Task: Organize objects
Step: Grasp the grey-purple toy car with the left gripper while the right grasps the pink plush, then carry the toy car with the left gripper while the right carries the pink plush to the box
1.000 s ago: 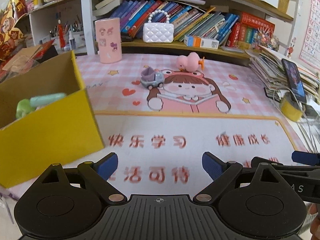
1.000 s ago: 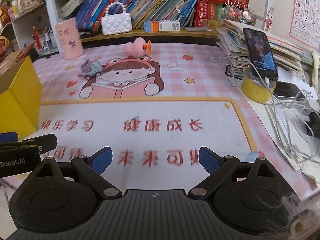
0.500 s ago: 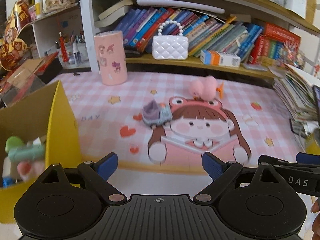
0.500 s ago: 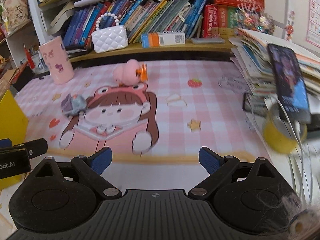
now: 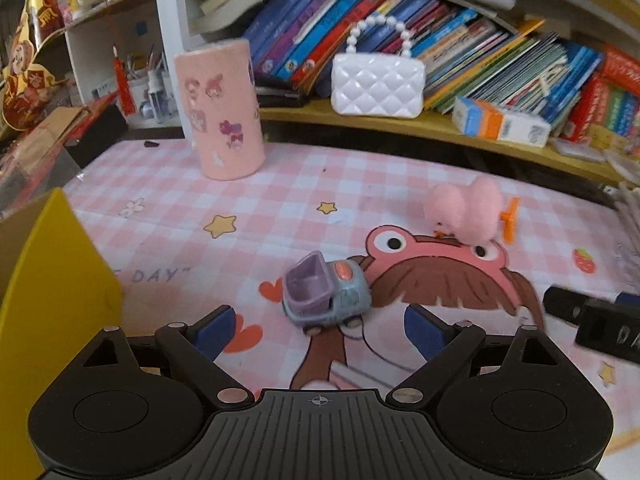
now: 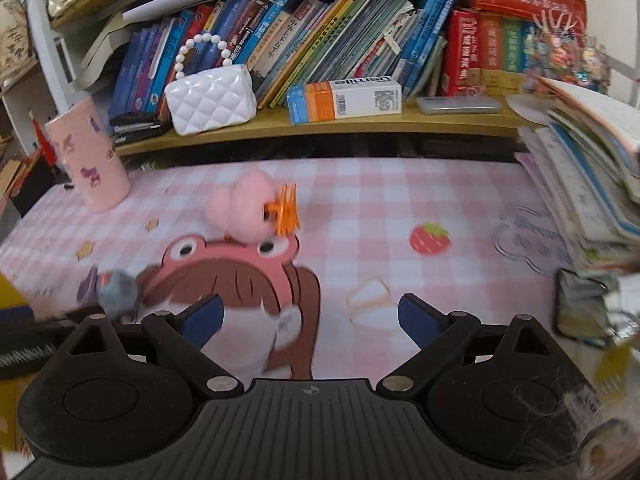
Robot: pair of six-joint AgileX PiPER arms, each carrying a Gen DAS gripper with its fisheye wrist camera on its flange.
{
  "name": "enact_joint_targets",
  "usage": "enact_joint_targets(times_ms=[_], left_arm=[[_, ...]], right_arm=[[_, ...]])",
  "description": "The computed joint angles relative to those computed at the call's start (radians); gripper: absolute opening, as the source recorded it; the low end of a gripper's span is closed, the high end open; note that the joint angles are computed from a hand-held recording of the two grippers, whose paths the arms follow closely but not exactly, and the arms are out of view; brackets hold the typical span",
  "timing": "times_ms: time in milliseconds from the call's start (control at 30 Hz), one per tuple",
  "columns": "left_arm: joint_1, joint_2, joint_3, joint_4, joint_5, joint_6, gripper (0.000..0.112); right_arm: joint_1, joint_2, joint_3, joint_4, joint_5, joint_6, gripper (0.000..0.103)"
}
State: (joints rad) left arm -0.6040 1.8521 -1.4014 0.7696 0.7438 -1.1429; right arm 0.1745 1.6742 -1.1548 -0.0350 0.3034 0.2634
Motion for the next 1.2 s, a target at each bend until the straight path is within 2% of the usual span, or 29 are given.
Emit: enact_joint_targets(times_ms=[233, 433, 500, 533, 667, 767, 833, 867, 900, 1133, 1200], left_arm=[[0.026, 0.137, -0.127, -0.006, 0.015, 0.003, 0.093], [0.045, 0.187, -0.164, -0.014, 0.018, -0.028, 0.091], [0.051, 0.196, -0.170, -0.025, 0.020, -0.016, 0.072], [0.058, 0.189, -0.158, -0.032, 0.000, -0.018, 0.067], [0.064, 0.184, -0.165, -0.047, 0.016, -0.009, 0.064], [0.064, 0.164, -0.150, -0.043, 0.016, -0.006, 0.064], [0.064, 0.144, -0.134, -0.033, 0.011, -0.016, 0.064], [0.064, 0.134, -0.128, -0.030, 0.011, -0.019, 0.064], [0.063, 0.126, -0.124, -0.027, 0.013, -0.023, 0.064], [0.055, 0.077, -0.089, -0.015, 0.025, -0.034, 0.064], [0.051, 0.055, -0.069, -0.015, 0.020, -0.040, 0.064]], right_arm=[[-0.027, 0.155, -0.176, 0.193, 0.027, -0.172, 0.094], [-0.020, 0.257, -0.289, 0.320, 0.009, -0.351, 0.103], [-0.015, 0.299, -0.341, 0.343, 0.013, -0.403, 0.103], [-0.014, 0.318, -0.367, 0.365, 0.019, -0.435, 0.103], [-0.006, 0.415, -0.518, 0.349, 0.077, -0.424, 0.103], [0.009, 0.488, -0.636, 0.261, 0.136, -0.347, 0.102], [0.007, 0.517, -0.680, 0.279, 0.162, -0.364, 0.092], [0.010, 0.526, -0.692, 0.264, 0.168, -0.346, 0.082], [0.010, 0.527, -0.693, 0.271, 0.171, -0.349, 0.079], [0.012, 0.411, -0.520, 0.337, 0.064, -0.399, 0.078], [0.007, 0.361, -0.462, 0.398, 0.046, -0.442, 0.078]])
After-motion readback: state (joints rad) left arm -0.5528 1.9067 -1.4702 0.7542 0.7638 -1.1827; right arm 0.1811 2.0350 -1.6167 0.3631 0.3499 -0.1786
